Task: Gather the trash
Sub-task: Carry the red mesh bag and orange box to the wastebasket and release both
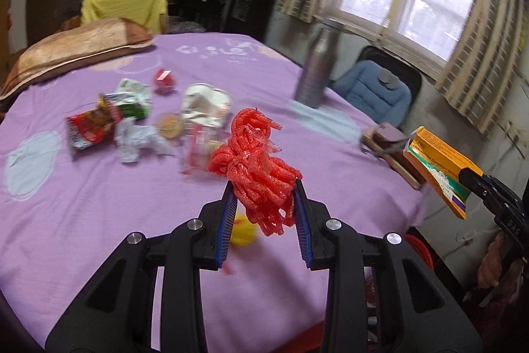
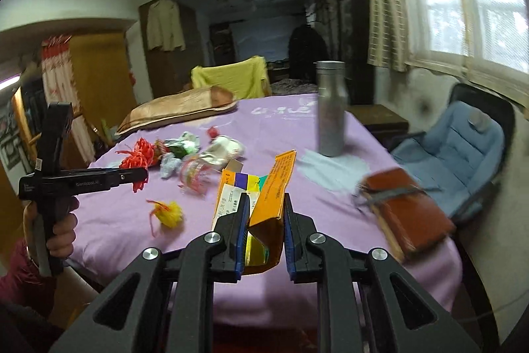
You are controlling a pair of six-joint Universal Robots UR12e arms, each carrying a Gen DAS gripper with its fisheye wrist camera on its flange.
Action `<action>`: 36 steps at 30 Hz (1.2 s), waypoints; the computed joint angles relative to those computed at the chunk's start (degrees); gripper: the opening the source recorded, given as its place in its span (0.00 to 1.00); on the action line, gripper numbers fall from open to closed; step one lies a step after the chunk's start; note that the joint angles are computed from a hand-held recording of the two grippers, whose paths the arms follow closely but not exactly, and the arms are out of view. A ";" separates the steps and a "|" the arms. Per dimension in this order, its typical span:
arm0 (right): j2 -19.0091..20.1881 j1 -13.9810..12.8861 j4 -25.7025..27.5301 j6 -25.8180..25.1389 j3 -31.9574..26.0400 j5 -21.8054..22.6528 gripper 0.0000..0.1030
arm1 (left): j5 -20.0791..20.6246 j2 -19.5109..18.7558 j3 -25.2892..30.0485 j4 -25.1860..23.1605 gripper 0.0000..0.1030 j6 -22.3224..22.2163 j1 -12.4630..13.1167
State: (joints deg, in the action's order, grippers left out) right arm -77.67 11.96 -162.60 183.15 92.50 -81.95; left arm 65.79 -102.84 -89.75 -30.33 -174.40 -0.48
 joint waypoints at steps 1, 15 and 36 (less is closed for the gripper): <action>-0.80 -0.40 -0.31 0.38 1.09 -0.26 0.19 | -0.53 0.02 0.03 -0.38 0.33 0.76 -0.72; -11.39 -8.23 11.91 9.91 16.43 -13.47 0.20 | -6.52 -2.31 2.83 -9.62 0.33 11.57 -9.92; -15.22 -13.96 2.63 22.72 26.00 -18.22 0.72 | 2.43 -11.35 11.31 -24.02 0.77 26.60 -24.45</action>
State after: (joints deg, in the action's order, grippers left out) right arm -92.89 -2.00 -159.97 205.87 118.51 -100.17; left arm 68.22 -114.19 -78.44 -54.35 -147.81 -24.92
